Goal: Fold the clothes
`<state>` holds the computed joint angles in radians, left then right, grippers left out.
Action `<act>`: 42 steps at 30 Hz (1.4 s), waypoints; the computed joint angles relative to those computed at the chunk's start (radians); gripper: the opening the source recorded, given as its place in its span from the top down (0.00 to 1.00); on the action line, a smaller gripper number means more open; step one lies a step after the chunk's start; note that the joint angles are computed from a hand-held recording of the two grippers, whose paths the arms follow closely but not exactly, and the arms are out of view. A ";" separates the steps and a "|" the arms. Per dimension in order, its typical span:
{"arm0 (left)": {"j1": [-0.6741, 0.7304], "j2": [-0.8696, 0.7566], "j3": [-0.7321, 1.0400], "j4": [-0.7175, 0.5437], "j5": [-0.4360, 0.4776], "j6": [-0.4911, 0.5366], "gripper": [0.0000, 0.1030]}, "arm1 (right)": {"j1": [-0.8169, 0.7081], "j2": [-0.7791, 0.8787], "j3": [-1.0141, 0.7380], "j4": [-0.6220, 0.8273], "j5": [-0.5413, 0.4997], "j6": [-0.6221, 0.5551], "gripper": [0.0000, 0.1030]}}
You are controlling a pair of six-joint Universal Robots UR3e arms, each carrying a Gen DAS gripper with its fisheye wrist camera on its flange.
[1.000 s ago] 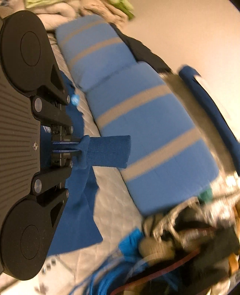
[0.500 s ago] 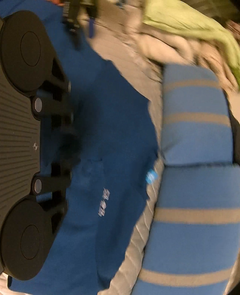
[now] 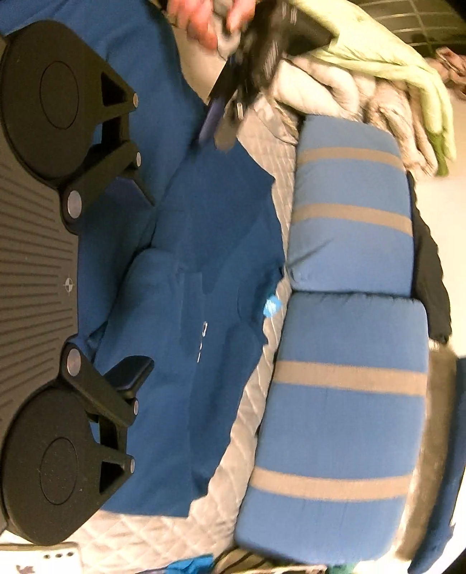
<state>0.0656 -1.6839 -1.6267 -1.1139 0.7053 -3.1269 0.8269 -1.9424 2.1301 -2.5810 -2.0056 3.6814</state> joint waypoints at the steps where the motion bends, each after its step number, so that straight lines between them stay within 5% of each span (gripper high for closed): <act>1: -0.010 -0.050 0.007 0.026 -0.019 -0.046 0.30 | 0.008 -0.019 0.011 0.005 -0.012 0.011 0.14; 7: -0.048 -0.252 -0.055 0.348 -0.072 -0.371 0.34 | 0.084 -0.101 0.049 0.055 -0.113 0.048 0.14; 13: -0.054 -0.317 -0.115 0.565 -0.103 -0.516 0.39 | 0.105 -0.177 0.094 0.103 -0.161 0.064 0.13; 17: -0.050 -0.309 -0.129 0.567 -0.083 -0.542 0.88 | 0.072 -0.214 0.135 0.103 -0.145 0.056 0.13; 19: -0.029 -0.286 -0.144 0.552 -0.103 -0.536 0.95 | 0.052 -0.224 0.157 0.096 -0.132 0.050 0.12; 24: -0.024 -0.226 -0.107 0.605 -0.130 -0.536 0.96 | 0.073 -0.199 0.197 0.107 -0.207 0.030 0.04; 32: -0.017 -0.185 -0.013 0.706 -0.215 -0.672 0.96 | 0.001 -0.128 0.317 0.109 -0.329 0.058 0.07; 39: -0.001 -0.181 0.025 0.819 -0.254 -0.771 0.96 | -0.277 -0.167 0.482 -0.160 -0.160 0.090 0.23; 42: 0.035 -0.153 0.028 0.821 -0.266 -0.768 0.96 | -0.298 -0.125 0.496 -0.236 -0.167 0.132 0.32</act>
